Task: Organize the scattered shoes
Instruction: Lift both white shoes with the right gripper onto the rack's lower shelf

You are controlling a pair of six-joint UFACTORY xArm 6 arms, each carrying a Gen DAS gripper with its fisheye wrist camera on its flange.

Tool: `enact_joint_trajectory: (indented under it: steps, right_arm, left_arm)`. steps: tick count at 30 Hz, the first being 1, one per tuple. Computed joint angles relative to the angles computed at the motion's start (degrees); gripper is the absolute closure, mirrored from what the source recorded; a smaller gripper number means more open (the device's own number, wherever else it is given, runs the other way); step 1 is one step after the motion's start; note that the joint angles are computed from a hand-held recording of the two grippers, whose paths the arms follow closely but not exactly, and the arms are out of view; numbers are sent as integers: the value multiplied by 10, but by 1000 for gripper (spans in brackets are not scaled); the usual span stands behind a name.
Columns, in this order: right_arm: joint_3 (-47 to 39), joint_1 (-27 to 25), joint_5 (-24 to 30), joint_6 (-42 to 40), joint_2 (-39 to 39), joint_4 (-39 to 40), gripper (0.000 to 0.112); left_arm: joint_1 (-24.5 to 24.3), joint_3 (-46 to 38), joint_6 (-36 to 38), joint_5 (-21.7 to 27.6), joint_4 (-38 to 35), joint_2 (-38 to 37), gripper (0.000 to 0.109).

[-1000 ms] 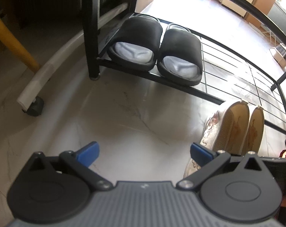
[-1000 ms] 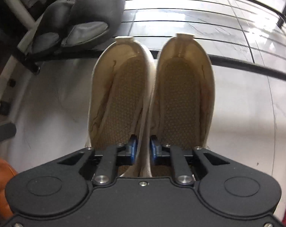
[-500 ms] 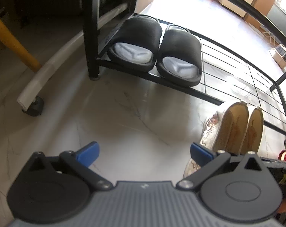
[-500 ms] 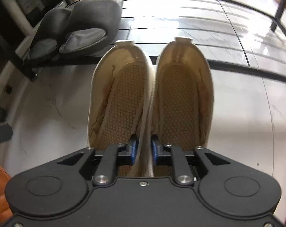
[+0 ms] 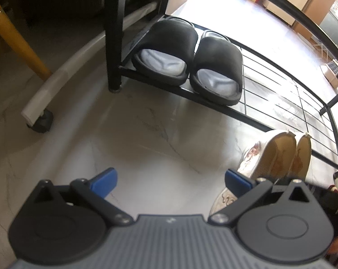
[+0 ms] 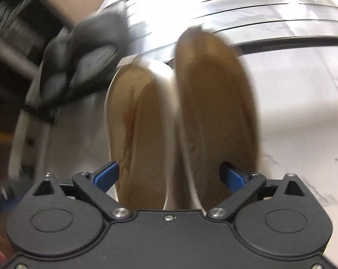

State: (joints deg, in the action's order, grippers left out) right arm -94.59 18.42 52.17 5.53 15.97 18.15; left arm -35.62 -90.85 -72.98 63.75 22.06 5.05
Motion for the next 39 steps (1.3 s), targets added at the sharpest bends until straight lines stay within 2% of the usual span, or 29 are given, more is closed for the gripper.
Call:
enact_joint_trajectory:
  steps: [4, 5, 6, 7, 8, 11, 16, 18, 24, 26, 27, 29, 31, 34, 37, 39]
  right_arm:
    - [-30, -6, 23, -23, 21, 1, 31]
    - [-26, -1, 11, -30, 19, -14, 33]
    - [-22, 3, -1, -36, 16, -30, 46]
    - [-17, 8, -15, -43, 14, -45, 84]
    - [-8, 14, -43, -55, 10, -63, 98]
    - [-6, 22, -83, -84, 15, -76, 96]
    - [14, 34, -178, -120, 16, -150, 96]
    - [8, 34, -192, -123, 20, -161, 96]
    - [-34, 20, -176, -139, 48, -85, 91]
    - [-32, 17, -172, -136, 44, -72, 84]
    - [-30, 16, -172, -133, 41, -66, 78]
    - [-12, 16, -179, -128, 24, -59, 74]
    - [11, 15, -184, -122, 1, -54, 60]
    - [47, 25, -197, -117, -22, -108, 58]
    - [75, 32, -235, -90, -25, -170, 61]
    - [72, 34, -242, -90, -17, -174, 63]
  left_arm:
    - [-2, -3, 7, 2, -2, 3, 6]
    - [-2, -2, 7, 2, -4, 3, 6]
    - [-2, -1, 7, 2, -6, 3, 6]
    - [-1, 0, 6, 2, -8, 2, 6]
    - [-1, 0, 6, 3, -8, 2, 6]
    - [-2, 0, 8, 7, -9, 3, 6]
    - [0, 0, 13, 6, -22, 7, 6]
    - [-2, -5, 19, 9, -20, 11, 6]
    - [-3, -13, 28, 17, -22, 18, 6]
    - [-3, -14, 28, 18, -21, 19, 6]
    - [-3, -14, 28, 19, -21, 18, 6]
    - [-2, -12, 24, 17, -21, 17, 6]
    - [-1, -10, 22, 15, -20, 15, 6]
    - [-2, -7, 21, 10, -18, 12, 6]
    - [-4, -3, 22, 7, -14, 7, 6]
    - [-4, 0, 21, 8, -13, 5, 6]
